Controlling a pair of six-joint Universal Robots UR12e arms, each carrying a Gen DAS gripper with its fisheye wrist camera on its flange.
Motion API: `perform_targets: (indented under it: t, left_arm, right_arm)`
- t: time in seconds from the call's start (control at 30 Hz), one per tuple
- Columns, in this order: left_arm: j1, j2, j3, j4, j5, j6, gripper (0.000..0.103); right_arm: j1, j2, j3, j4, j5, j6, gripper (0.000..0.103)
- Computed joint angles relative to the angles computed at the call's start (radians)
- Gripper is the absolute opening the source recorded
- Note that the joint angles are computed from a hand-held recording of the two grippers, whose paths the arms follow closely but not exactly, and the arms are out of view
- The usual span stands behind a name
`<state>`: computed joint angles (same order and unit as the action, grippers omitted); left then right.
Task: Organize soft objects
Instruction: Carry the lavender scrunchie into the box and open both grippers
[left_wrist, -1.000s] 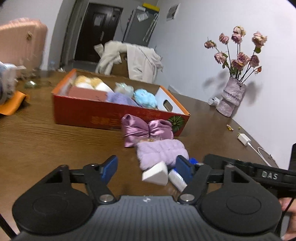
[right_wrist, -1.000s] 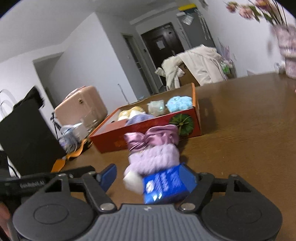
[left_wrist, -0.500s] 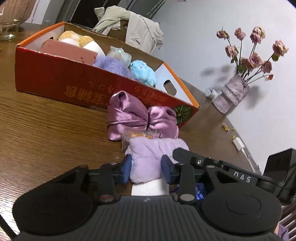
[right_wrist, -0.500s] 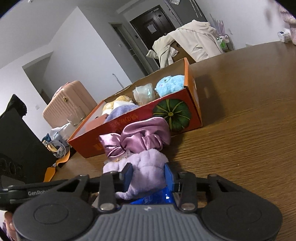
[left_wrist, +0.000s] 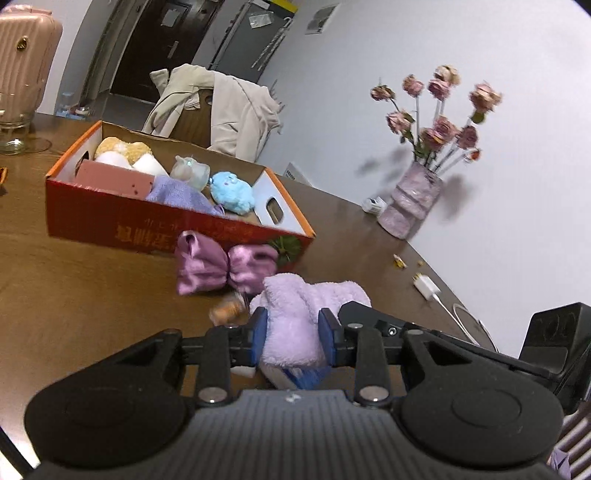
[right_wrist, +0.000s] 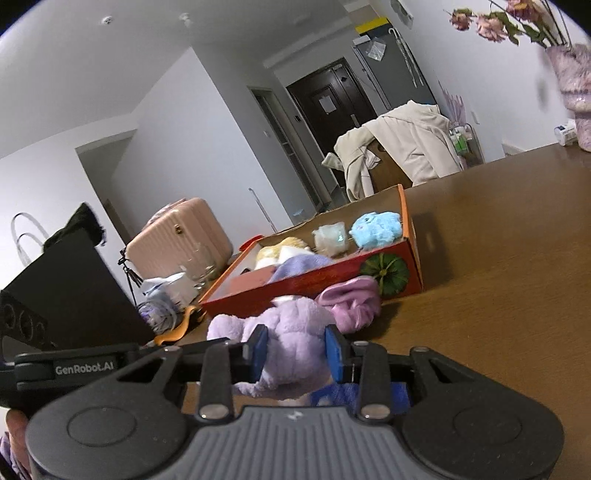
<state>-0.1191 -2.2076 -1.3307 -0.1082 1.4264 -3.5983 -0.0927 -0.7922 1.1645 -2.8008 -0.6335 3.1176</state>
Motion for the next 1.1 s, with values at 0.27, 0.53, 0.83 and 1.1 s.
perform_targets:
  t: [0.27, 0.53, 0.83, 1.1]
  left_arm:
    - [-0.025, 0.07, -0.118, 0.021, 0.007, -0.004, 0.031]
    - [-0.033, 0.098, -0.16, 0.075, 0.011, 0.013, 0.03]
    - [0.0, 0.028, -0.012, 0.045, -0.041, 0.037, 0.026]
    - [0.052, -0.175, 0.381, -0.167, -0.079, 0.043, 0.026]
  right_arm:
    - [-0.022, -0.096, 0.162, 0.007, 0.011, -0.039, 0.033]
    - [-0.036, -0.135, 0.23, -0.079, 0.025, -0.008, 0.033]
    - [-0.021, -0.06, 0.075, -0.081, 0.019, 0.023, 0.031]
    - [0.034, 0.186, -0.425, 0.136, -0.052, 0.046, 0.03]
